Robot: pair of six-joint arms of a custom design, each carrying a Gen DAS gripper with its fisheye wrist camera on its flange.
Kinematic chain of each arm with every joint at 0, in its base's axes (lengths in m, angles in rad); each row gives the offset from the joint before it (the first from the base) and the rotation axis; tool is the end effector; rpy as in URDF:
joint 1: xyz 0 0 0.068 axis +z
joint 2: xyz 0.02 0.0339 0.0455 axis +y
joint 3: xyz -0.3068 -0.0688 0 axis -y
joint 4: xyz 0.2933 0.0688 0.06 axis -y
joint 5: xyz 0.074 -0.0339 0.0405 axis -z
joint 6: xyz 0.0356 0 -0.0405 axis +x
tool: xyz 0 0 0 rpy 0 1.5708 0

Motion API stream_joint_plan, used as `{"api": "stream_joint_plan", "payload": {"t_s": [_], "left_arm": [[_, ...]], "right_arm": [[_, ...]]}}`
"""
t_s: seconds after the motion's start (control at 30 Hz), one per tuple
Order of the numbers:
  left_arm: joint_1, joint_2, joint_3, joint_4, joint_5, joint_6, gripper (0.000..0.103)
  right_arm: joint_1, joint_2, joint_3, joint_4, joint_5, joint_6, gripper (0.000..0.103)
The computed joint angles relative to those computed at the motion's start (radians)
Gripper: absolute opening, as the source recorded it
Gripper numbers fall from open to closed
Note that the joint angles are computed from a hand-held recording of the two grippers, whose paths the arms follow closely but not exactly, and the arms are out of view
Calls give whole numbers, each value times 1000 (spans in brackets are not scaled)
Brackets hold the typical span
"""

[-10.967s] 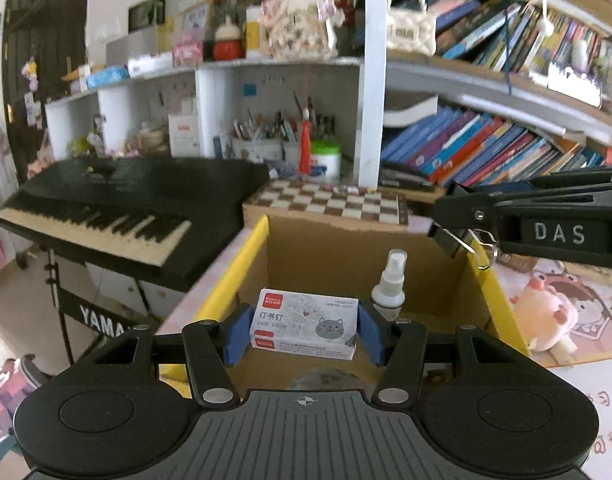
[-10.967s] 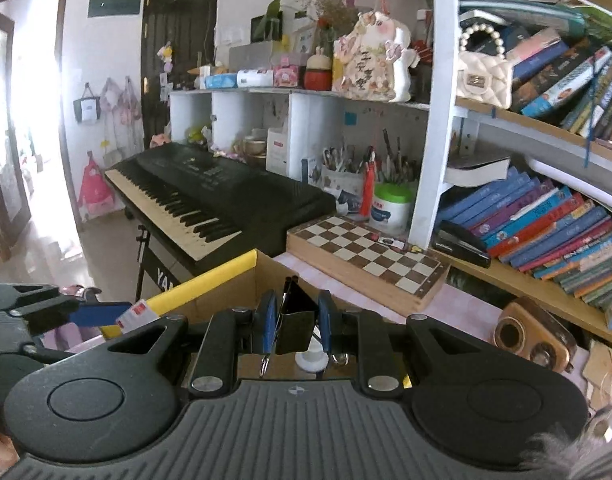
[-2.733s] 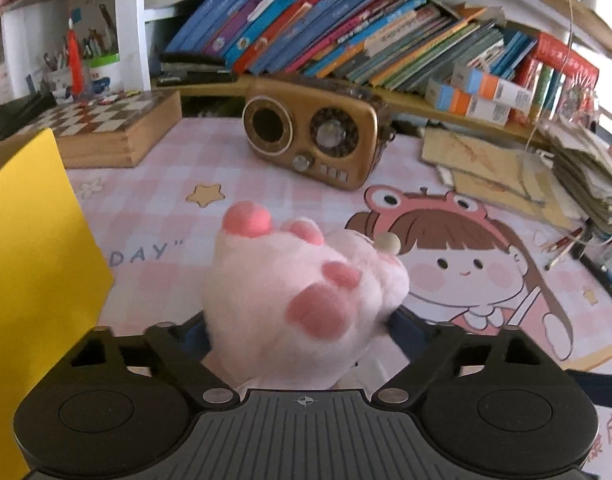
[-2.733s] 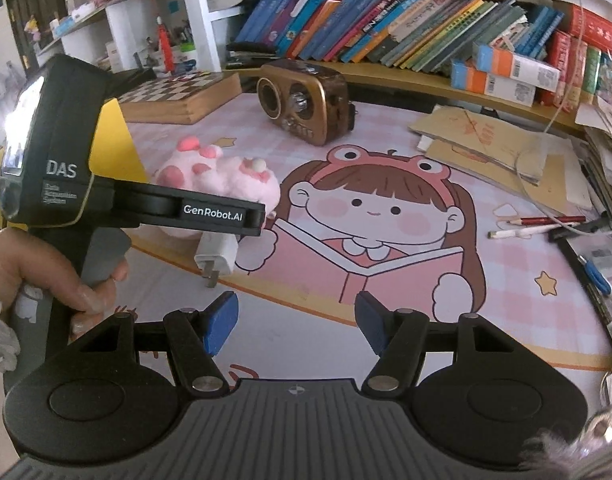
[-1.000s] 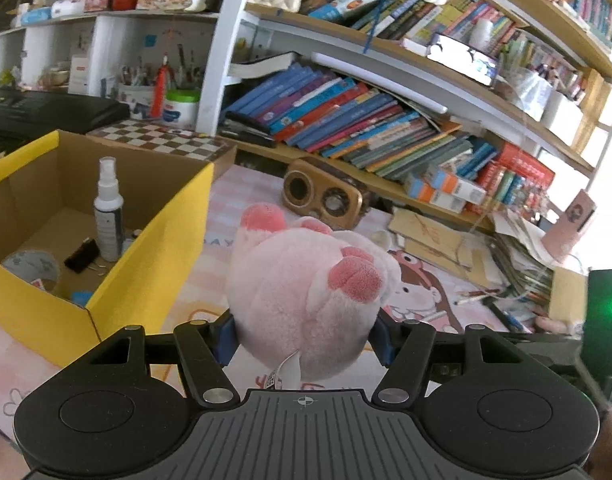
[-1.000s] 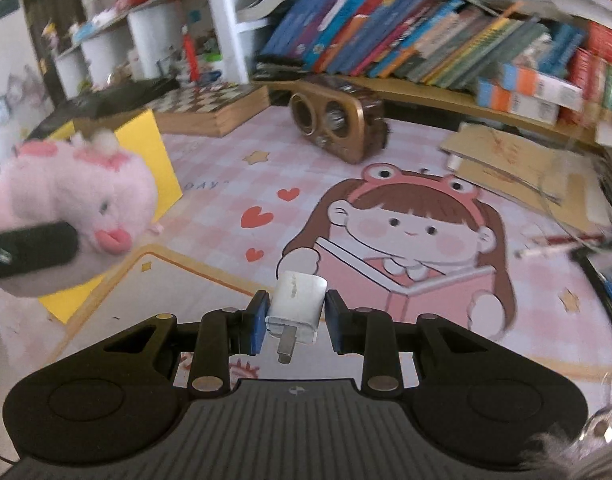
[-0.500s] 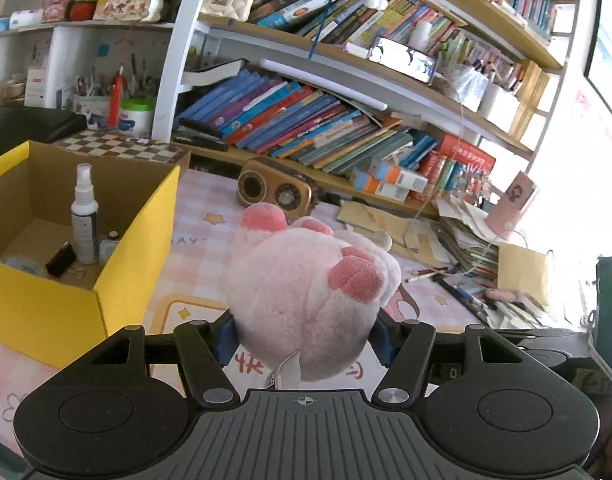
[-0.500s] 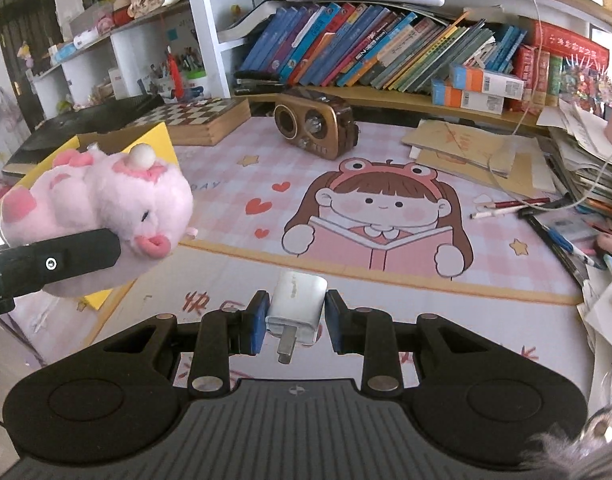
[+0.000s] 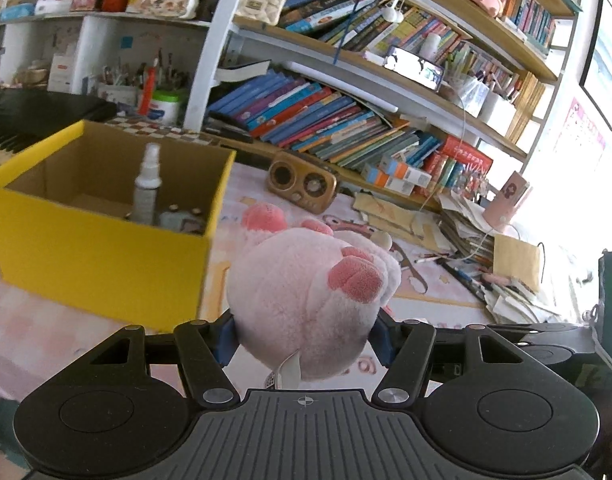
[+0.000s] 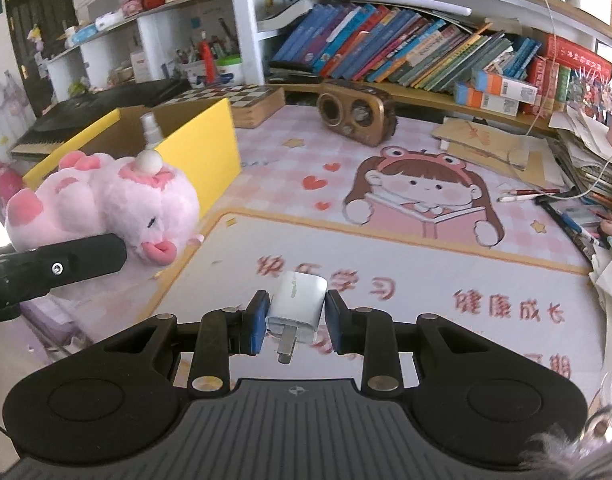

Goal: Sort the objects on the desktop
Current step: 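Lift and carry the plush pig and charger toward the yellow box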

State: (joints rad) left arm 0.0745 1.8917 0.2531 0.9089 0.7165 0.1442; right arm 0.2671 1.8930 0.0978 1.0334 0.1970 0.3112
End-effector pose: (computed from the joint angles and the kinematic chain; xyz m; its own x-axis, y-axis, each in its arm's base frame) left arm 0.2330 -0.0061 0.0407 -0.5958 0.0642 -0.8006 0.5231 0.7874 -0.3262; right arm 0.1843 0.0432 0.0300 -0.6712 0.1277 -0.7302 0.0875 0.9918 0.0930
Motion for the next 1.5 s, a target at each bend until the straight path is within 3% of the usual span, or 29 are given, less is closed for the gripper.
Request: {"api": "stream_joint_plan", "payload": {"t_s": [0.37,0.67,1.0,1.5], "left_arm": [[309,-62,35,-415,193,401,63],[510,-48,121,-744,249,694,63],[653,-8,194,-901,263,818,63],[780,16,261,-982,275,869,63]], "right_arm": [[448,-25,34,-178,287,353,28],[678,-19,122,-357,393,566,28],[758,-7,212,-449,397,578,28],[785,27,308,-470,375,508,28]]}}
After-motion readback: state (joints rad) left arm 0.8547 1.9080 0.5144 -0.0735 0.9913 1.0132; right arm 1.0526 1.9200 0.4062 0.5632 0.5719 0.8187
